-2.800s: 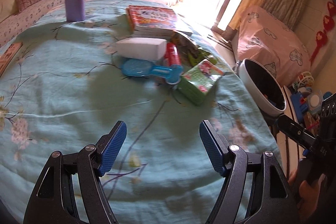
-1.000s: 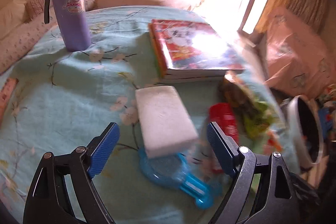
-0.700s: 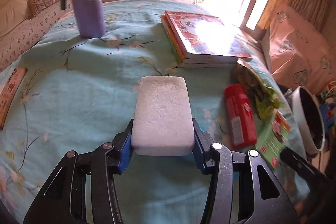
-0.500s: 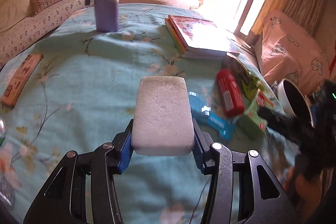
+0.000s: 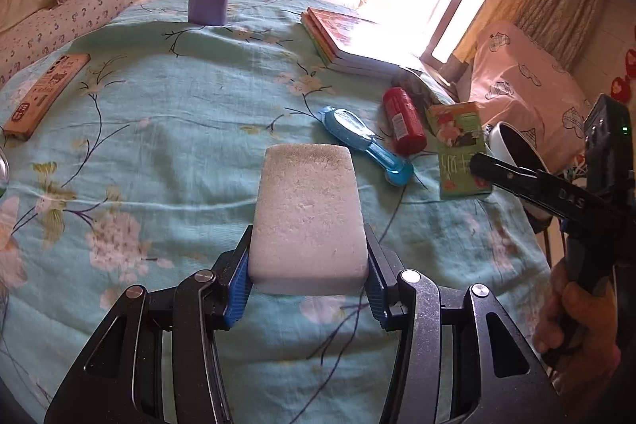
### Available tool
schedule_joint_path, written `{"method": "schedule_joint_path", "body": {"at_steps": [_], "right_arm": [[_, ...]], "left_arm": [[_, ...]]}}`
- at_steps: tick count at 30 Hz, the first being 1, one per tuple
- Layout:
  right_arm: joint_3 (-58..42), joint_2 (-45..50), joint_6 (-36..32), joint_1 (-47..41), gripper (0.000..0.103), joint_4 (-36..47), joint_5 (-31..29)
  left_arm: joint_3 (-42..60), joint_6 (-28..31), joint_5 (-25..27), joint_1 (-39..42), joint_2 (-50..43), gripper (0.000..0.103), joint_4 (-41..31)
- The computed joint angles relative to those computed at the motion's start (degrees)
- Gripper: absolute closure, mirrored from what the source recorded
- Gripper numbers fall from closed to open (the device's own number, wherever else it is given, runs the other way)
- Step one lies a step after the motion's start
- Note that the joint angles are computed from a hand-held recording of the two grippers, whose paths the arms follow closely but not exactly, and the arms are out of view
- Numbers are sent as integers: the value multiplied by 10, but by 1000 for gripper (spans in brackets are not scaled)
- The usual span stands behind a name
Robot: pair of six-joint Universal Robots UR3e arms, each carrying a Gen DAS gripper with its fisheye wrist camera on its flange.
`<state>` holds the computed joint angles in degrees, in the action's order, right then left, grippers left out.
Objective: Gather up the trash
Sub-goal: 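Grasp the white foam block with the left tool while the right tool grasps the green juice box, then carry the foam block and green juice box over the black trash bin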
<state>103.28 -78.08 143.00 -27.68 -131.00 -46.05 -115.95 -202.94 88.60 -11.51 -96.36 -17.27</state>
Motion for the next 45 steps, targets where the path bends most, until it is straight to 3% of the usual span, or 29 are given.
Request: {"method": "schedule_joint_path", "body": {"at_steps": [4, 8, 15, 18, 23, 31, 45], "right_arm": [[26, -63, -67, 7, 70, 23, -40], [25, -35, -55, 38, 68, 1, -74], [68, 3, -30, 43, 61, -62, -44], [96, 0, -23, 34, 71, -98, -31], [144, -48, -52, -15, 71, -104, 8], [161, -115, -134, -122, 71, 4, 46], [118, -152, -275, -283, 71, 188, 82]], "left_arm": [[-1, 7, 7, -11, 8, 55, 0], [5, 3, 9, -12, -6, 55, 6], [-8, -12, 16, -11, -19, 55, 29], [-9, -19, 22, -14, -26, 55, 34], [19, -24, 47, -48, -38, 55, 31], [136, -24, 86, -126, -105, 55, -22], [433, -7, 130, -229, -272, 55, -163]]}}
